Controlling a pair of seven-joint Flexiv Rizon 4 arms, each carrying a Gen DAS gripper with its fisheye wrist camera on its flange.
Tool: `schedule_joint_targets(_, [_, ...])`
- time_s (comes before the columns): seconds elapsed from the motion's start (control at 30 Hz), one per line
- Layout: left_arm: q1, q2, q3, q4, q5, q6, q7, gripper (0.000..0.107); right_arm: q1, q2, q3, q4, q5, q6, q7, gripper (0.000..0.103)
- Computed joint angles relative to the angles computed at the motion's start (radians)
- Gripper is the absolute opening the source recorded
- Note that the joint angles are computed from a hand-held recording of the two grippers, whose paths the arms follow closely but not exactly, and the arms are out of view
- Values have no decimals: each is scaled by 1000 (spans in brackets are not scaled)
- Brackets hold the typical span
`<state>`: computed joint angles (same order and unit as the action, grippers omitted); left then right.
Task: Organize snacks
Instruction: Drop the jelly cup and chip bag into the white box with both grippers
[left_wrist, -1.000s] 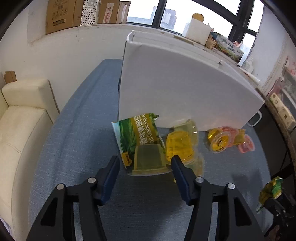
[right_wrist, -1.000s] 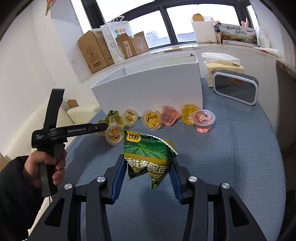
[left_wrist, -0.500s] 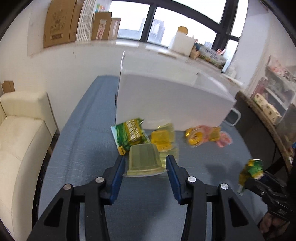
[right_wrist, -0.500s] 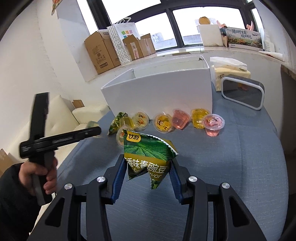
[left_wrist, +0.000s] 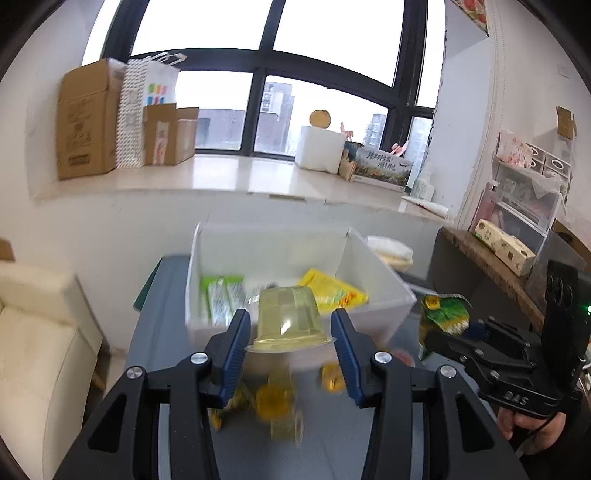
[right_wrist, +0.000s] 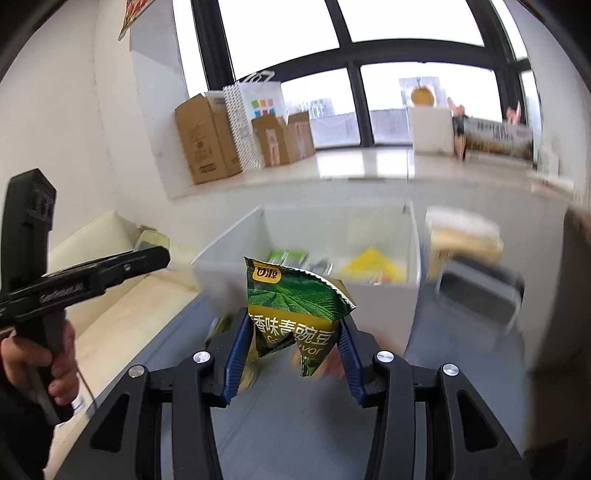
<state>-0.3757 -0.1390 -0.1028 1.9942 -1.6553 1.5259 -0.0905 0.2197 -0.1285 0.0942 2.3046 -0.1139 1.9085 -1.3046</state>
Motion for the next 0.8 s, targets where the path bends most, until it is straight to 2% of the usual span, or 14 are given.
schedule_joint_targets(0.03, [9, -20, -1, -23, 39, -2, -31, 50, 33, -10, -32, -36, 41, -23, -44, 49])
schedule_joint_targets(0.07, [26, -47, -2, -48, 111, -13, -90, 50, 38, -31, -57, -70, 18, -30, -30, 49])
schedule_joint_targets(0.2, [88, -145, -12, -136, 358, -37, -290, 50, -90, -129, 16, -208, -61, -88, 12, 49])
schedule_joint_targets(0.37, [131, -223, -3, -204, 566, -79, -465, 51, -117, -207, 17, -307, -105, -171, 19, 50])
schedule_joint_targets(0.4, [137, -233, -2, -210, 600, -86, -486, 60, -129, -216, 31, -316, -109, -179, 15, 52])
schedule_joint_targets(0.43, [129, -247, 20, -221, 661, -87, -533, 83, -131, -221, 31, -321, -110, -185, 10, 70])
schedule_joint_targets(0.47, [125, -258, 32, -224, 710, -69, -575, 93, -105, -222, 0, -323, -116, -198, 15, 85])
schedule_joint_targets(0.5, [136, -260, 12, -215, 704, -31, -569, 102, -56, -217, -61, -313, -128, -201, 36, 103])
schedule_joint_targets(0.53, [168, -254, -41, -201, 669, 8, -533, 103, -34, -214, -89, -305, -127, -194, 42, 103])
schedule_joint_targets(0.57, [202, -245, -88, -187, 643, 16, -503, 103, -39, -212, -85, -297, -125, -185, 36, 103])
schedule_joint_targets(0.6, [222, -236, -103, -179, 649, -5, -506, 103, -71, -212, -48, -296, -119, -183, 21, 103])
schedule_joint_targets(0.63, [235, -232, -113, -172, 658, -12, -515, 103, -95, -209, -23, -290, -123, -187, 13, 103])
schedule_joint_targets(0.7, [251, -222, -116, -159, 697, -31, -553, 103, -83, -193, -42, -262, -126, -177, 6, 103])
schedule_joint_targets(0.8, [268, -207, -104, -139, 779, -75, -626, 103, -144, -176, 22, -232, -115, -151, -10, 103])
